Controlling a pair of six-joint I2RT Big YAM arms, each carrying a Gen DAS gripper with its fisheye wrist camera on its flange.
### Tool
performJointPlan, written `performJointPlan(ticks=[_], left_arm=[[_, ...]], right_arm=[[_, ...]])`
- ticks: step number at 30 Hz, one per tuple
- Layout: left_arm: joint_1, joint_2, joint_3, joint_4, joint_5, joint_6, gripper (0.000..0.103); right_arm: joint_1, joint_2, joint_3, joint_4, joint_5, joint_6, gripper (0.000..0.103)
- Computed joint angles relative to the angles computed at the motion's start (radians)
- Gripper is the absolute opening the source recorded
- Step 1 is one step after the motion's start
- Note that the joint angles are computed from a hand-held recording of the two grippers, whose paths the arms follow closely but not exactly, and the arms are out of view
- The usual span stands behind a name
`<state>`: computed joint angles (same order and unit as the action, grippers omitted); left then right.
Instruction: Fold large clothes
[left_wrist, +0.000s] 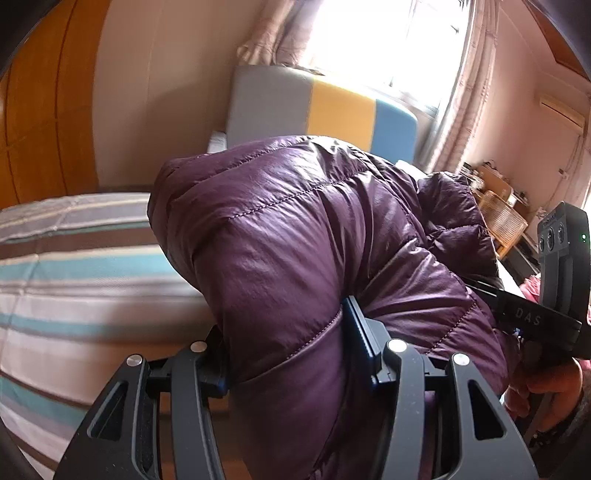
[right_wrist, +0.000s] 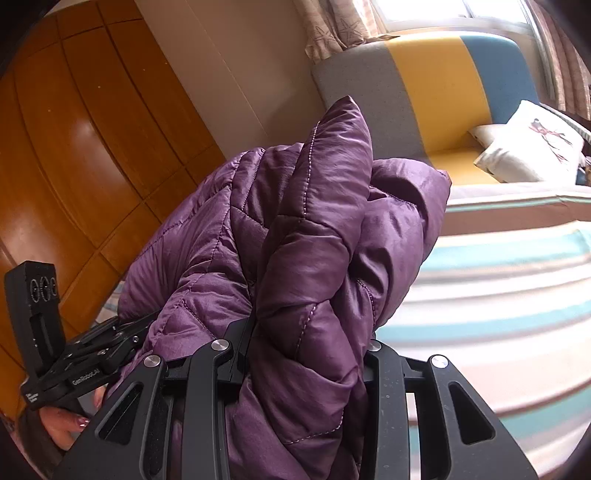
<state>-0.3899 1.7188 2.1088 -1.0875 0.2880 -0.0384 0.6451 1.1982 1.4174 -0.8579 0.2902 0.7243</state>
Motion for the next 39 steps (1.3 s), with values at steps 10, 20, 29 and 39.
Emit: performJointPlan(ticks=[10, 20, 29, 39], left_arm=[[0.050, 0.185, 0.202, -0.081, -0.066, 0.038, 0.053], [0.034, 0.115, 0.058, 0.008, -0.126, 0.024, 0.063], [0.020, 0.051, 0.015, -0.015, -0.181, 0.006, 0.069], [-0.001, -0.065, -0.103, 0.073, -0.169, 0.039, 0.076]], right_arm=[[0.004, 0.112, -0.005, 0.056, 0.010, 0.011, 0.033], [0.005, 0.140, -0.005, 0.034, 0.017, 0.062, 0.043], [-0.004, 0.200, 0.103, -0.035, 0.036, 0.083, 0.053], [0.038, 0.116, 0.044, -0.043, 0.111, 0.166, 0.064]])
